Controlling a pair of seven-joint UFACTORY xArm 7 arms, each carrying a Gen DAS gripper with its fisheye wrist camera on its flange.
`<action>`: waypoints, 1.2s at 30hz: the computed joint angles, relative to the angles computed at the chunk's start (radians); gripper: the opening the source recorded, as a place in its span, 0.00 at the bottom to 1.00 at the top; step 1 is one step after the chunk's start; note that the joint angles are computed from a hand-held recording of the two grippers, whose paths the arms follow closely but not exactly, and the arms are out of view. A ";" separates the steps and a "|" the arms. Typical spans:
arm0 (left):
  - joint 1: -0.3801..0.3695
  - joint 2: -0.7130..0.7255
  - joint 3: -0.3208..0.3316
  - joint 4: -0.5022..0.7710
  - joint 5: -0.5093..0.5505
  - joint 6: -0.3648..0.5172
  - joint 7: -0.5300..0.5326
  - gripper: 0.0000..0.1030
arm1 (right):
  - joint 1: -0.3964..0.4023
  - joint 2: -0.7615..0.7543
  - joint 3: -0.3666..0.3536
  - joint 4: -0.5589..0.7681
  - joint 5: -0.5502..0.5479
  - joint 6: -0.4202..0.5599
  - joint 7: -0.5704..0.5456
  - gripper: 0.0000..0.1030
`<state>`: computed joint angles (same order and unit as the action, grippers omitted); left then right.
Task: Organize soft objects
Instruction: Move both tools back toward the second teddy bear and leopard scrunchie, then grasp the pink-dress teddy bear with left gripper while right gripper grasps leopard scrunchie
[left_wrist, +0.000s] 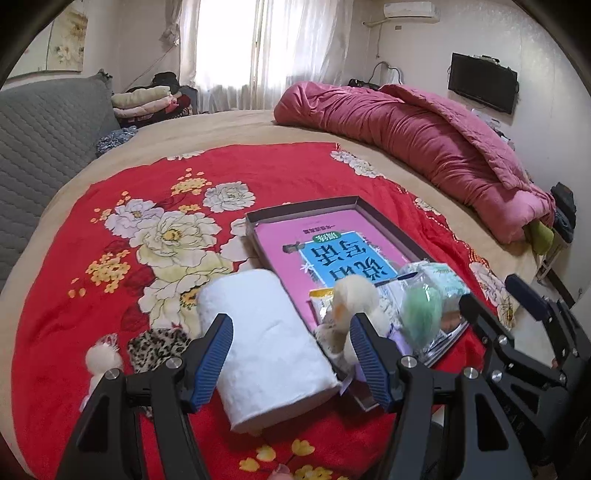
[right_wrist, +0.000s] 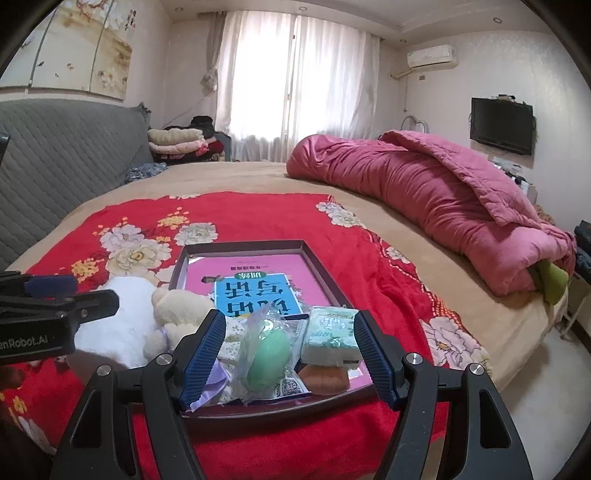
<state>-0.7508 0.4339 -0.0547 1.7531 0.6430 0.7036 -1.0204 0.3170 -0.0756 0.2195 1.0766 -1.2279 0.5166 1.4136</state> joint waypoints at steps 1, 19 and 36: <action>-0.002 -0.010 0.002 -0.013 0.003 0.000 -0.011 0.64 | 0.000 -0.002 0.001 0.000 -0.004 0.003 0.000 0.71; 0.181 -0.369 -0.088 -0.490 0.051 -0.002 -0.247 0.64 | 0.080 0.034 0.052 0.095 0.045 -0.074 -0.201 0.71; 0.378 -0.411 -0.117 -0.702 -0.186 -0.234 -0.164 0.64 | 0.314 0.271 0.002 0.301 0.280 -0.067 -0.667 0.72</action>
